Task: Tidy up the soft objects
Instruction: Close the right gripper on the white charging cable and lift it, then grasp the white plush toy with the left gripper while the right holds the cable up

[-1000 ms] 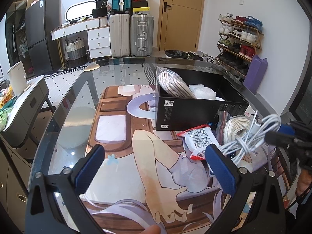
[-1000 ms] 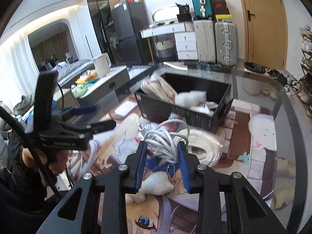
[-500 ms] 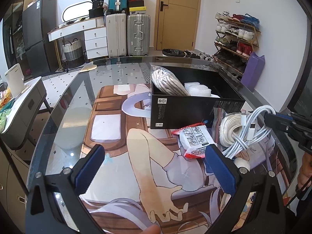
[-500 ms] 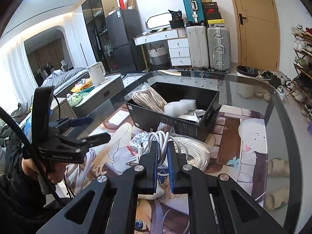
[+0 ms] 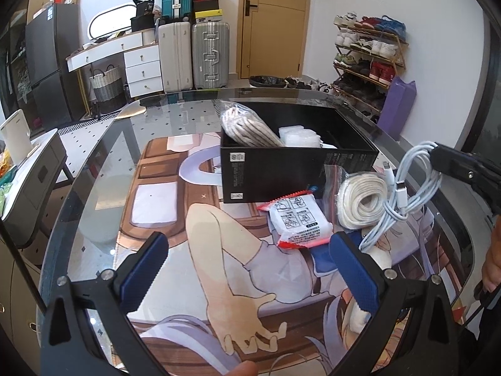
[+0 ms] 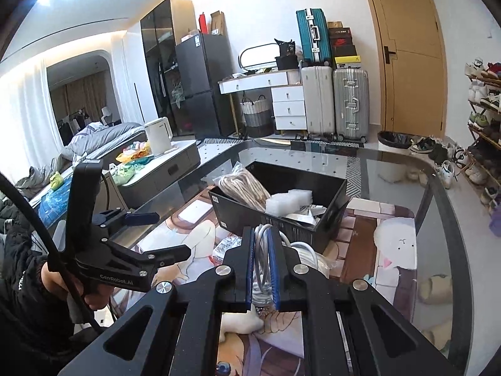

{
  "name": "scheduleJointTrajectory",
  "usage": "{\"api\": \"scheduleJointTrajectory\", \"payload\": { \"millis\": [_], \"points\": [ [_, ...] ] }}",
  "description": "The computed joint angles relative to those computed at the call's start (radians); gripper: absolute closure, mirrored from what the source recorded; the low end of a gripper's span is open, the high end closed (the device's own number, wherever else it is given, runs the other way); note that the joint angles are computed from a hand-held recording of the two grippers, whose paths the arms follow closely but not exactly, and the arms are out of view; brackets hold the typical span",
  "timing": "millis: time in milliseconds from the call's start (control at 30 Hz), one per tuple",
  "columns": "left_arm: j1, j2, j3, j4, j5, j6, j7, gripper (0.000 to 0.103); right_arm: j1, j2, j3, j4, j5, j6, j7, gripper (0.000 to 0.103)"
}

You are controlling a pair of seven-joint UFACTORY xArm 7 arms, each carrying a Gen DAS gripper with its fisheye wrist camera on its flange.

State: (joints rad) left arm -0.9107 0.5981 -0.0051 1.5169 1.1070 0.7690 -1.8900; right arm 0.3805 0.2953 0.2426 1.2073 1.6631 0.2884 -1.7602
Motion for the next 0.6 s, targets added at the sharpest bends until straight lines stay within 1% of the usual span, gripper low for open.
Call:
{"api": "scheduleJointTrajectory", "payload": {
  "millis": [67, 133, 167, 200, 233, 267, 333, 367, 467, 533, 567, 600],
  "points": [
    [0.001, 0.007, -0.002, 0.008, -0.004, -0.004, 0.009, 0.000, 0.011, 0.020, -0.001, 0.007, -0.075, -0.029, 0.066, 0.094],
    [0.000, 0.010, -0.001, 0.012, -0.006, -0.006, 0.016, 0.000, 0.011, 0.039, 0.008, 0.015, -0.118, -0.058, 0.100, 0.094],
    [-0.003, 0.010, 0.000, 0.013, -0.006, -0.006, 0.016, 0.000, 0.007, 0.047, 0.015, 0.019, -0.132, -0.067, 0.112, 0.093],
    [-0.004, 0.011, 0.001, 0.014, -0.007, -0.007, 0.017, 0.000, 0.001, 0.055, 0.019, 0.020, -0.165, -0.064, 0.143, 0.089],
    [-0.004, 0.012, 0.002, 0.015, -0.009, -0.009, 0.018, 0.000, -0.012, 0.062, 0.030, 0.024, -0.162, -0.062, 0.140, 0.086],
    [-0.004, 0.014, 0.002, 0.017, -0.011, -0.009, 0.018, 0.000, -0.025, 0.069, 0.042, 0.029, -0.142, -0.058, 0.125, 0.080],
    [-0.004, 0.021, 0.003, 0.025, -0.019, -0.010, 0.025, 0.000, -0.037, 0.083, 0.049, 0.038, -0.133, -0.049, 0.129, 0.078],
    [-0.005, 0.023, 0.004, 0.028, -0.021, -0.011, 0.028, 0.000, -0.041, 0.089, 0.051, 0.042, -0.142, -0.040, 0.143, 0.078],
    [-0.009, 0.024, 0.007, 0.031, -0.025, -0.014, 0.036, 0.000, -0.061, 0.100, 0.060, 0.049, -0.119, -0.006, 0.129, 0.079],
    [-0.010, 0.028, 0.009, 0.034, -0.026, -0.018, 0.039, 0.000, -0.062, 0.101, 0.061, 0.053, -0.087, -0.005, 0.105, 0.090],
    [-0.011, 0.029, 0.011, 0.036, -0.027, -0.018, 0.041, 0.000, -0.058, 0.101, 0.058, 0.056, -0.083, -0.008, 0.105, 0.093],
    [-0.012, 0.029, 0.011, 0.037, -0.028, -0.019, 0.043, 0.000, -0.057, 0.100, 0.058, 0.057, -0.058, -0.010, 0.079, 0.094]
  ]
}}
